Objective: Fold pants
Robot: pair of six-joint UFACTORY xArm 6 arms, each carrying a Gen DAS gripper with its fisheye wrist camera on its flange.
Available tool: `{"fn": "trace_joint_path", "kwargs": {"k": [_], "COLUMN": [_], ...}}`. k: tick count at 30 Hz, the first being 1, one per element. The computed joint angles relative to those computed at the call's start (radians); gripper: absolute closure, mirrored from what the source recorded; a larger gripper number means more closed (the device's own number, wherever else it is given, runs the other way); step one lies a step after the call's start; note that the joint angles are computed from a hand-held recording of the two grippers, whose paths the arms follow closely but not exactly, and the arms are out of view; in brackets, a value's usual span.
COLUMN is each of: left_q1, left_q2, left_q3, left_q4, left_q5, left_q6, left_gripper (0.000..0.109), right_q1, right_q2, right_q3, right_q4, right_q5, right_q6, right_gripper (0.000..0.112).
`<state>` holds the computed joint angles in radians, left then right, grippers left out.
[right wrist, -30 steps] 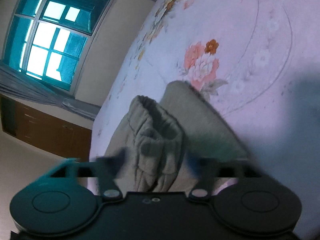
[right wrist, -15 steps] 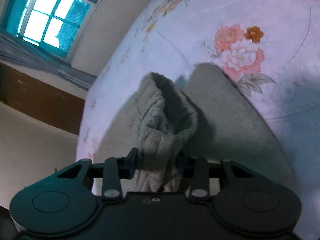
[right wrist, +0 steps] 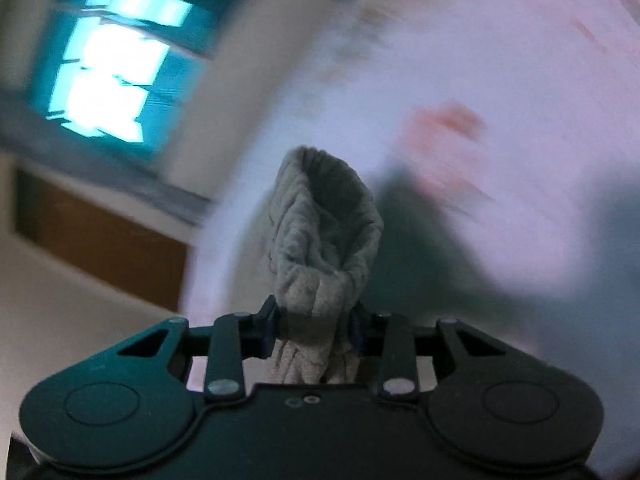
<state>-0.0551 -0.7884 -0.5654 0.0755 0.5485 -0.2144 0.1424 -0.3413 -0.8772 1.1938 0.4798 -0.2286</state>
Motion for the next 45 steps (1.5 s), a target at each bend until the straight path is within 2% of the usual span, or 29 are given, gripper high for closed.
{"fn": "trace_joint_path", "kwargs": {"k": [2, 4, 8, 9, 12, 14, 16, 17, 18, 19, 21, 23, 24, 25, 26, 27, 29, 30, 31, 32, 33, 34, 35, 37, 38, 40, 42, 43, 45], "left_q1": [0.000, 0.003, 0.009, 0.008, 0.001, 0.000, 0.011, 0.022, 0.036, 0.050, 0.074, 0.076, 0.067, 0.054, 0.037, 0.017, -0.030, -0.050, -0.066, -0.074, -0.072, -0.062, -0.051, -0.023, -0.004, 0.058, 0.108, 0.126, 0.128], "left_q2": [0.000, -0.004, -0.005, -0.003, 0.002, -0.011, -0.051, -0.077, -0.112, -0.146, -0.181, -0.170, -0.144, -0.108, -0.074, -0.037, 0.033, 0.063, 0.093, 0.125, 0.150, 0.154, 0.144, 0.141, 0.158, 0.216, 0.289, 0.324, 0.368], "left_q3": [-0.001, 0.004, 0.010, 0.009, 0.002, 0.002, 0.017, 0.031, 0.050, 0.068, 0.092, 0.099, 0.092, 0.076, 0.058, 0.036, -0.005, -0.020, -0.036, -0.062, -0.092, -0.096, -0.081, -0.066, -0.082, -0.147, -0.214, -0.237, -0.263], "left_q4": [-0.010, -0.007, -0.001, 0.009, 0.031, 0.034, 0.013, -0.015, -0.037, -0.055, -0.096, -0.112, -0.112, -0.112, -0.121, -0.138, -0.142, -0.147, -0.164, -0.140, -0.158, -0.217, -0.318, -0.527, -0.632, -0.841, -1.050, -1.153, -1.234], "left_q5": [0.004, -0.002, -0.015, -0.015, -0.003, 0.014, 0.034, 0.038, 0.041, 0.038, -0.004, -0.100, -0.157, -0.200, -0.233, -0.258, -0.304, -0.318, -0.313, -0.266, -0.201, -0.178, -0.197, -0.237, -0.220, -0.116, -0.011, 0.028, 0.044], "left_q6": [0.008, 0.005, -0.020, -0.029, -0.042, -0.039, -0.020, 0.003, 0.014, 0.012, -0.008, -0.055, -0.090, -0.125, -0.142, -0.143, -0.131, -0.109, -0.073, -0.075, -0.036, 0.040, 0.139, 0.295, 0.364, 0.462, 0.571, 0.633, 0.686], "left_gripper": [0.006, 0.006, 0.006, 0.006, 0.006, 0.006, 0.006, 0.006, 0.006, 0.006, 0.006, 0.006, 0.006, 0.006, 0.006, 0.006, 0.006, 0.006, 0.006, 0.006, 0.006, 0.006, 0.006, 0.006, 0.006, 0.006, 0.006, 0.006, 0.006], "right_q1": [-0.043, -0.038, -0.032, -0.029, -0.033, -0.067, -0.104, -0.120, -0.129, -0.131, -0.135, -0.150, -0.151, -0.161, -0.183, -0.172, -0.148, -0.151, -0.137, -0.125, -0.135, -0.165, -0.199, -0.253, -0.282, -0.362, -0.397, -0.413, -0.425], "right_q2": [0.011, -0.002, -0.005, 0.006, 0.092, 0.091, 0.081, 0.068, 0.041, 0.002, -0.067, -0.066, -0.053, -0.018, 0.030, 0.074, 0.161, 0.178, 0.217, 0.237, 0.242, 0.240, 0.221, 0.152, 0.143, 0.187, 0.249, 0.278, 0.288], "right_q3": [0.042, 0.057, 0.004, -0.011, -0.039, -0.037, -0.049, -0.048, -0.039, -0.015, 0.023, -0.002, -0.026, -0.068, -0.120, -0.165, -0.245, -0.255, -0.280, -0.277, -0.271, -0.273, -0.259, -0.205, -0.198, -0.227, -0.268, -0.282, -0.274], "right_q4": [0.063, 0.202, 0.269, 0.245, 0.050, 0.074, 0.058, 0.050, 0.032, 0.020, 0.034, 0.152, 0.225, 0.297, 0.328, 0.345, 0.292, 0.234, 0.135, 0.062, 0.030, 0.041, 0.093, 0.167, 0.176, 0.162, 0.125, 0.126, 0.105], "right_q5": [0.048, 0.033, 0.045, 0.039, 0.049, 0.104, 0.176, 0.195, 0.181, 0.137, 0.048, 0.032, 0.041, 0.092, 0.165, 0.200, 0.256, 0.296, 0.295, 0.251, 0.249, 0.288, 0.324, 0.295, 0.290, 0.373, 0.451, 0.497, 0.559], "right_q6": [0.008, -0.109, -0.216, -0.210, -0.064, -0.088, -0.106, -0.115, -0.123, -0.144, -0.219, -0.335, -0.401, -0.451, -0.460, -0.463, -0.417, -0.354, -0.278, -0.244, -0.241, -0.235, -0.263, -0.366, -0.397, -0.370, -0.306, -0.301, -0.303], "right_gripper": [0.087, 0.087, 0.086, 0.085, 0.084, 0.083, 0.076, 0.068, 0.058, 0.054, 0.058, 0.063, 0.063, 0.063, 0.063, 0.063, 0.063, 0.061, 0.062, 0.076, 0.088, 0.086, 0.074, 0.046, 0.023, 0.024, 0.036, 0.039, 0.041]}}
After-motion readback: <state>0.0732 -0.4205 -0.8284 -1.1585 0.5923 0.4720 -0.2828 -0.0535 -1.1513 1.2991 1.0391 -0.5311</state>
